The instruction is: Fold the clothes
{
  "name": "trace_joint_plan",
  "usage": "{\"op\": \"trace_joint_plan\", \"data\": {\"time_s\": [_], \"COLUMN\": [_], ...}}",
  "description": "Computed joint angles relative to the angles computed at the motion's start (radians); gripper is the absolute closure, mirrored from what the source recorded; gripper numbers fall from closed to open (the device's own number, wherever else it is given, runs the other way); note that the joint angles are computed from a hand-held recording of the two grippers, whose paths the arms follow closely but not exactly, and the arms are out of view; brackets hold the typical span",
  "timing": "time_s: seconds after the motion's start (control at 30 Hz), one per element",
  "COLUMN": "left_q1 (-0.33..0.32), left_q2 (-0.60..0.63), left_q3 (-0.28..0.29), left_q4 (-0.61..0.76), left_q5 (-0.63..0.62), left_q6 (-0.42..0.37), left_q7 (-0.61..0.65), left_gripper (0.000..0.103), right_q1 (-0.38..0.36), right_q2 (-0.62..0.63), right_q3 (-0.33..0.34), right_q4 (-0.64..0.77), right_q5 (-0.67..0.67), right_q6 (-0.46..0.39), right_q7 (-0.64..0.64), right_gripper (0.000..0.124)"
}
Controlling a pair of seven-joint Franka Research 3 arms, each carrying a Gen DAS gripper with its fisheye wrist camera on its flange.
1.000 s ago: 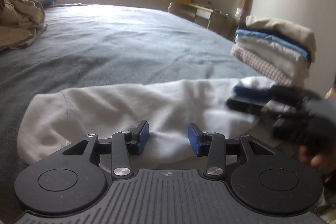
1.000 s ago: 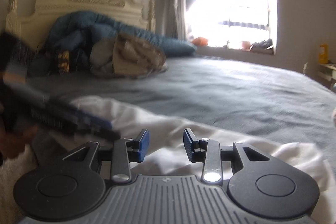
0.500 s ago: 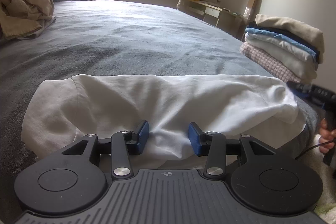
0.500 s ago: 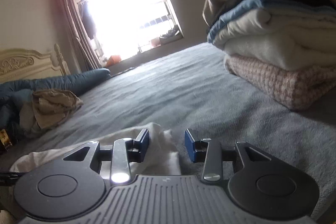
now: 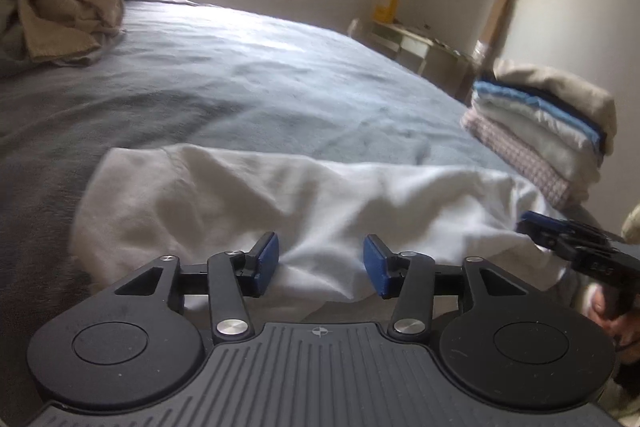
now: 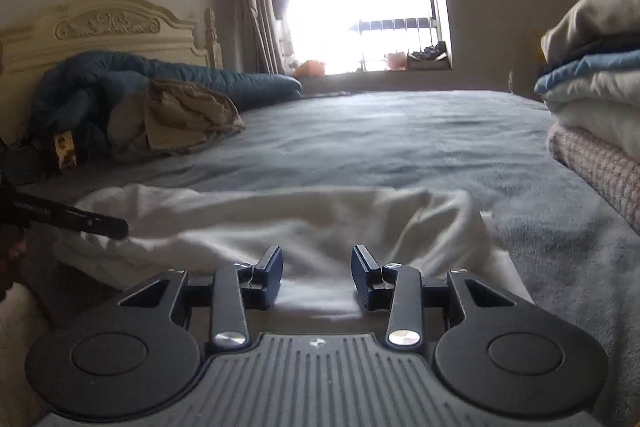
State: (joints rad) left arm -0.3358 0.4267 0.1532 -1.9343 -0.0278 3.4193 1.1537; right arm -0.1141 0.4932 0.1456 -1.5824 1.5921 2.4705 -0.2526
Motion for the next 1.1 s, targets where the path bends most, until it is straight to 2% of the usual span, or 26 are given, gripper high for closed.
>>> {"op": "trace_joint_plan", "data": {"time_s": [0.03, 0.07, 0.17, 0.27, 0.33, 0.37, 0.43, 0.5, 0.6, 0.7, 0.83, 0.93, 1.03, 1.07, 1.1], "left_q1": [-0.048, -0.074, -0.1, -0.127, -0.131, -0.123, -0.066, -0.004, 0.016, 0.06, 0.126, 0.165, 0.176, 0.18, 0.186], "left_q2": [-0.018, -0.04, -0.103, -0.144, -0.166, -0.17, -0.176, -0.179, -0.173, -0.167, -0.157, -0.156, -0.163, -0.165, -0.168], "left_q3": [0.046, 0.066, 0.065, 0.065, 0.055, 0.048, 0.009, -0.029, -0.044, -0.082, -0.135, -0.159, -0.162, -0.164, -0.166], "left_q4": [-0.03, -0.068, -0.175, -0.247, -0.284, -0.293, -0.308, -0.315, -0.3, -0.294, -0.294, -0.312, -0.33, -0.336, -0.342], "left_q5": [-0.042, -0.085, -0.214, -0.366, -0.453, -0.488, -0.482, -0.465, -0.517, -0.5, -0.458, -0.418, -0.412, -0.409, -0.404], "left_q6": [0.027, 0.061, 0.154, 0.186, 0.205, 0.212, 0.221, 0.223, 0.209, 0.218, 0.232, 0.254, 0.271, 0.276, 0.28], "left_q7": [-0.001, 0.0, 0.01, 0.04, 0.05, 0.048, -0.012, -0.073, -0.025, -0.006, -0.044, -0.101, -0.117, -0.123, -0.128], "left_gripper": [0.048, 0.045, 0.037, 0.037, 0.037, 0.036, 0.036, 0.036, 0.036, 0.036, 0.036, 0.036, 0.036, 0.036, 0.036], "right_q1": [-0.013, -0.023, -0.024, -0.001, 0.024, 0.041, 0.07, 0.099, 0.149, 0.198, 0.24, 0.278, 0.311, 0.32, 0.328], "right_q2": [-0.02, -0.039, -0.075, -0.07, -0.068, -0.072, -0.081, -0.094, -0.124, -0.134, -0.128, -0.101, -0.065, -0.058, -0.053], "right_q3": [0.008, 0.011, 0.001, -0.009, -0.008, -0.005, 0.003, 0.013, 0.025, 0.034, 0.039, 0.048, 0.063, 0.062, 0.059], "right_q4": [-0.016, -0.031, -0.058, -0.048, -0.044, -0.049, -0.063, -0.09, -0.155, -0.194, -0.195, -0.166, -0.13, -0.119, -0.107], "right_q5": [0.025, 0.046, 0.058, -0.005, -0.059, -0.083, -0.119, -0.132, -0.112, -0.061, -0.052, -0.047, -0.018, -0.034, -0.075], "right_q6": [-0.025, -0.057, -0.153, -0.235, -0.261, -0.259, -0.255, -0.236, -0.155, -0.07, -0.054, -0.002, 0.089, 0.11, 0.12], "right_q7": [-0.024, -0.045, -0.066, -0.045, -0.053, -0.079, -0.156, -0.266, -0.479, -0.682, -0.765, -0.8, -0.844, -0.807, -0.737], "right_gripper": [0.083, 0.083, 0.081, 0.07, 0.068, 0.063, 0.055, 0.043, 0.036, 0.032, 0.025, 0.024, 0.034, 0.05, 0.059]}}
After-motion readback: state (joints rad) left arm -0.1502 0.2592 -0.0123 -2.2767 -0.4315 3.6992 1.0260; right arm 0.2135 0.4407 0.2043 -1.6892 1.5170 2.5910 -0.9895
